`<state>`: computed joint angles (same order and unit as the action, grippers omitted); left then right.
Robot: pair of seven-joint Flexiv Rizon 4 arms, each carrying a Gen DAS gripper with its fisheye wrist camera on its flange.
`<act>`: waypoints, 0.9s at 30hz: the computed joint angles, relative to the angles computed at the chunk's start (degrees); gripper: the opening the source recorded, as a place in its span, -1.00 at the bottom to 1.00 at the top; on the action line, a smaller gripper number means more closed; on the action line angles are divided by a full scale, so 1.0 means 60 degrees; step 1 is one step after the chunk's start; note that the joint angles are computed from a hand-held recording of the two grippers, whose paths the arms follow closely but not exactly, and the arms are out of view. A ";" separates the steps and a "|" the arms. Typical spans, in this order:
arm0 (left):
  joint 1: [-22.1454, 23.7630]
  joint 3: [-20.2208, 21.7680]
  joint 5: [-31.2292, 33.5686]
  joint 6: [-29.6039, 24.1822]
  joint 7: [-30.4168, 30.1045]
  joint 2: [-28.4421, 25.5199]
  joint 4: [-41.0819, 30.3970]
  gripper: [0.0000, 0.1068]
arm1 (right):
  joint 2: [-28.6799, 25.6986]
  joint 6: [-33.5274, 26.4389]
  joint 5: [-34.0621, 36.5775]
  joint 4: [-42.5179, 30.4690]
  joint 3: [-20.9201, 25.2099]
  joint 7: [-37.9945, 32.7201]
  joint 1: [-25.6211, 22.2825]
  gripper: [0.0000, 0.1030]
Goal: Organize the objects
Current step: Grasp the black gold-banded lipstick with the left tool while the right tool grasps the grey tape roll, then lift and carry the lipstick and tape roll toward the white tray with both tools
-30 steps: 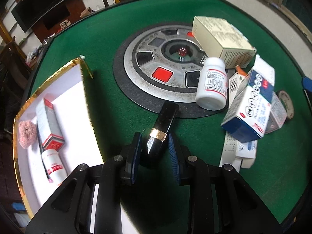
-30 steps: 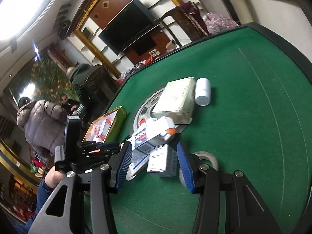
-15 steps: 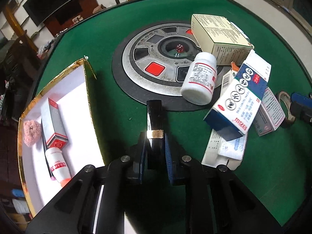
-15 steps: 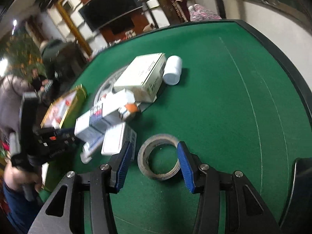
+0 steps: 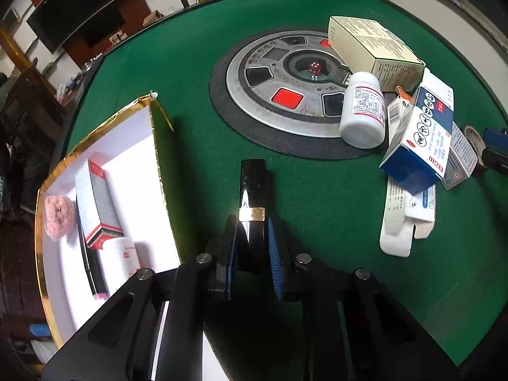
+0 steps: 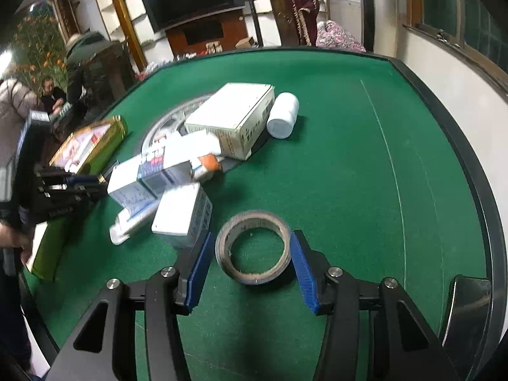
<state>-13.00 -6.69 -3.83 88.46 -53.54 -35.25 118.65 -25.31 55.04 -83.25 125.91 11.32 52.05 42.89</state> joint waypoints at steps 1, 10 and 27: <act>0.0113 -0.0129 -0.0036 0.0007 0.0015 0.0059 0.0078 -0.67 | -0.0014 0.0002 -0.0020 -0.0006 -0.0006 -0.0023 0.0001 -0.01; 0.0150 -0.0647 -0.0397 0.0205 -0.0494 0.0291 0.0637 -0.68 | -0.0081 -0.0143 0.0467 -0.0103 0.0034 -0.0594 0.0142 0.12; -0.0458 -0.0170 0.0086 0.3080 -0.2393 -0.0479 0.1020 -0.64 | -0.0540 -0.0705 0.1145 -0.0391 -0.0200 -0.1262 0.0577 0.14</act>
<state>-15.74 -7.71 -3.32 106.94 -67.89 -38.13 124.77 -28.56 50.81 -76.39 123.56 10.12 44.48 46.36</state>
